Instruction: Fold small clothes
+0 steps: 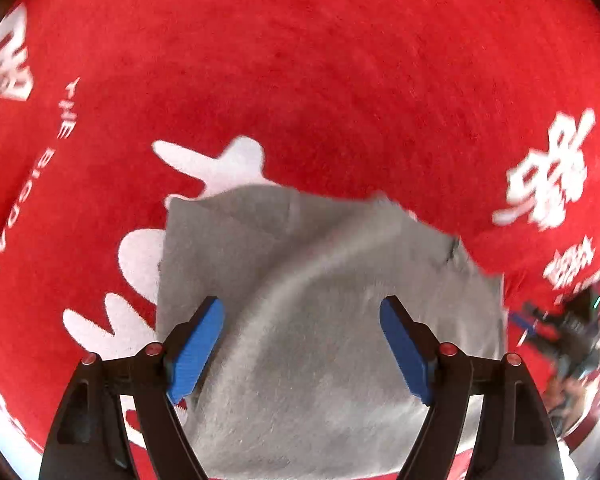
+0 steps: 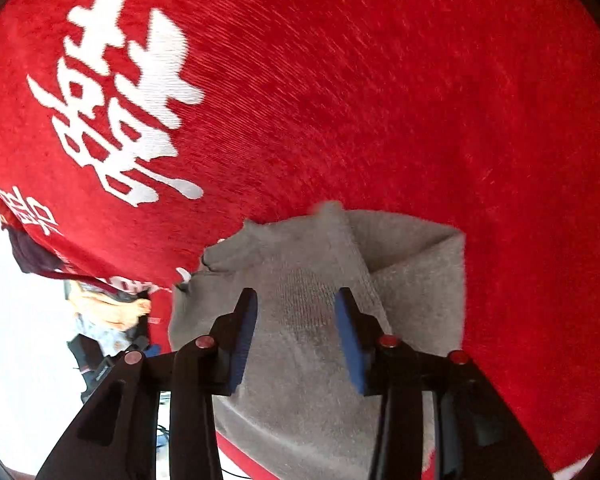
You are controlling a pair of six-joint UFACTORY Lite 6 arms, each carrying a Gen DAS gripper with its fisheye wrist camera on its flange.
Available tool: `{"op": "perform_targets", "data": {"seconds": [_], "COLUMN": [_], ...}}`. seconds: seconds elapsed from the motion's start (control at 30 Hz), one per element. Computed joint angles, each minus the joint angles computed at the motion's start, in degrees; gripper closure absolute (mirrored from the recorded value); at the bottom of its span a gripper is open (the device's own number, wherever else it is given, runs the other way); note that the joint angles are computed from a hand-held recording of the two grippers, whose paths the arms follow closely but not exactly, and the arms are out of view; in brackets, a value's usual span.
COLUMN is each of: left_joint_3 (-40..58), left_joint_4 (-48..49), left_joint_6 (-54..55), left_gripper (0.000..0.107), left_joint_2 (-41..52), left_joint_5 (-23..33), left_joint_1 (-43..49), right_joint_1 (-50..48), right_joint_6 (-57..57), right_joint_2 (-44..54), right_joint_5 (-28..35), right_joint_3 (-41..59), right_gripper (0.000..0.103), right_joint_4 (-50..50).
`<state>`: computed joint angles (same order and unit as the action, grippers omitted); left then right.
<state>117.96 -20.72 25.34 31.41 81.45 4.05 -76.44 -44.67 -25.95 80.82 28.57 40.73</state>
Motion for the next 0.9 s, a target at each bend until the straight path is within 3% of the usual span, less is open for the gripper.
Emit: {"op": "perform_targets", "data": {"seconds": [0.17,0.33,0.37,0.4,0.43,0.47,0.63,0.77,0.83,0.9], "left_joint_3": [-12.1,-10.2,-9.2,-7.6,-6.0,-4.7,1.7,9.7,9.2,8.2], "left_joint_4": [2.4,3.3,4.0,4.8,5.3,6.0,13.0,12.4,12.1,11.1], "left_joint_6": [0.1,-5.3,-6.5,-7.6,-8.5,-9.2,-12.6,-14.0,-11.1,-6.8], "left_gripper": [0.026,0.026,0.026,0.026,0.026,0.026,0.026,0.026,0.026,0.026], "left_joint_2": [-3.2,2.1,3.1,4.2,5.4,6.4,11.0,15.2,13.2,10.5], "left_joint_5": [-6.3,-12.8,-14.0,-14.3,-14.2,-14.7,-17.3,-12.1,-10.9,-8.5], "left_joint_1": [-6.8,-11.0,-11.5,-11.8,-11.9,-12.0,-13.7,-10.6,-9.1,-6.8], "right_joint_1": [5.8,13.6,15.8,18.4,20.4,22.0,24.7,26.7,24.9,23.3], "right_joint_6": [0.9,2.2,3.2,4.1,5.0,5.6,5.4,8.4,8.6,9.6], "right_joint_2": [-1.7,3.9,5.1,6.6,7.3,7.2,8.4,13.7,11.7,8.6], "right_joint_5": [-4.7,-13.7,-15.6,-17.4,-18.3,-18.9,-20.4,-26.2,-25.8,-23.7], "right_joint_3": [0.8,0.4,0.3,0.4,0.7,1.3,5.0,5.4,4.3,3.8], "right_gripper": [0.058,0.058,0.062,0.082,0.095,0.096,0.096,0.095,0.087,0.07], "right_joint_4": [-4.2,-2.7,-2.8,-3.0,-3.1,-2.7,-0.1,-4.6,-4.4,-5.7]}}
